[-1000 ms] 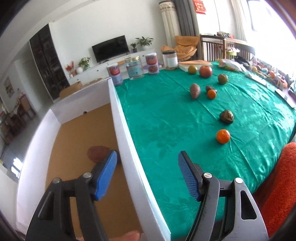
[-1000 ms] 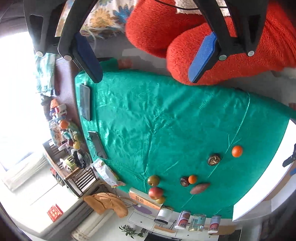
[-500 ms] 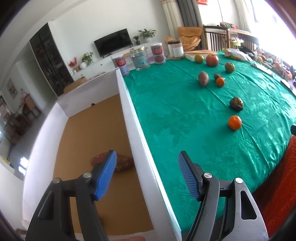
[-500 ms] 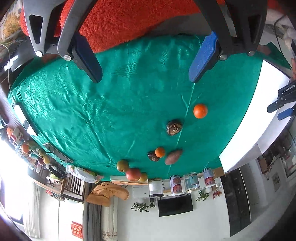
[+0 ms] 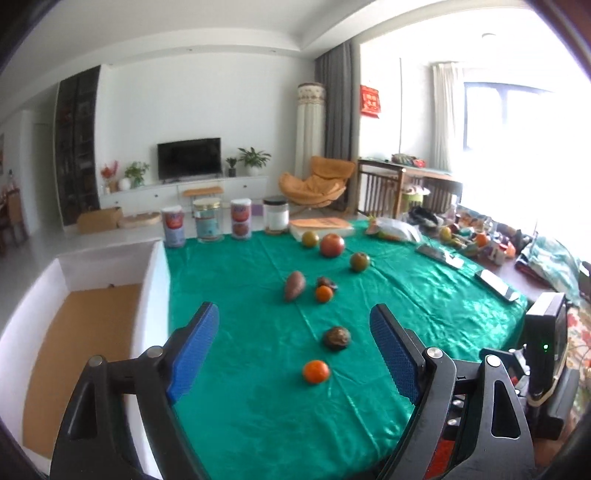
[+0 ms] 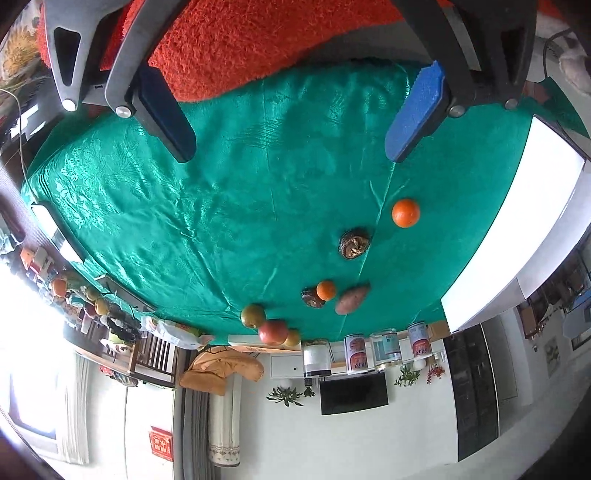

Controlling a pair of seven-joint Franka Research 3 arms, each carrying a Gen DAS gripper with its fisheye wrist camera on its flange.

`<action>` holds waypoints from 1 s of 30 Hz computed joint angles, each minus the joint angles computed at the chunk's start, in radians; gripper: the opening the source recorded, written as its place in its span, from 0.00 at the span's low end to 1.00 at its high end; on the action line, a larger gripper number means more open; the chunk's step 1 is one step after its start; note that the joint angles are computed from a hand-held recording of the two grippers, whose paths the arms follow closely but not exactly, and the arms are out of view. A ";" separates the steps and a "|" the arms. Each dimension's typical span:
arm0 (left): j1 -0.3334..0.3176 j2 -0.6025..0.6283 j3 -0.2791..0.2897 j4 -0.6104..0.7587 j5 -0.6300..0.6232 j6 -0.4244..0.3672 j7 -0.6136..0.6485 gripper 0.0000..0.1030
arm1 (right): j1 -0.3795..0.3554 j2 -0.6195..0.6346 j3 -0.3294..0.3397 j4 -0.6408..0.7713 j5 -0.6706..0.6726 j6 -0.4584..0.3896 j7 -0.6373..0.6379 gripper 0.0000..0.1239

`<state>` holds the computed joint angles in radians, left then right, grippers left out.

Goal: Organize fruits
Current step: 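Move the left gripper back over the table toward the mandarin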

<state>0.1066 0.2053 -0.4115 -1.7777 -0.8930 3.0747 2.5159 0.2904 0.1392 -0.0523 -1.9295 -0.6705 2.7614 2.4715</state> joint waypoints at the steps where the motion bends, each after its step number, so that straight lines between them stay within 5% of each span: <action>1: -0.013 0.006 0.011 0.005 0.031 -0.036 -0.030 0.83 | 0.003 -0.001 -0.003 0.000 -0.012 -0.002 0.012 0.82; 14: -0.066 0.038 0.075 -0.012 0.320 -0.089 -0.314 0.83 | 0.008 0.015 -0.005 0.015 -0.023 -0.041 0.016 0.82; 30: -0.027 0.052 0.050 -0.005 0.372 -0.152 -0.387 0.83 | 0.009 0.015 -0.003 0.015 -0.032 -0.044 0.020 0.82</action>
<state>0.0791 0.2569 -0.3612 -1.7828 -0.5213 2.9224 2.1285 0.2992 0.1538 -0.0556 -1.9148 -0.7028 2.7176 2.4911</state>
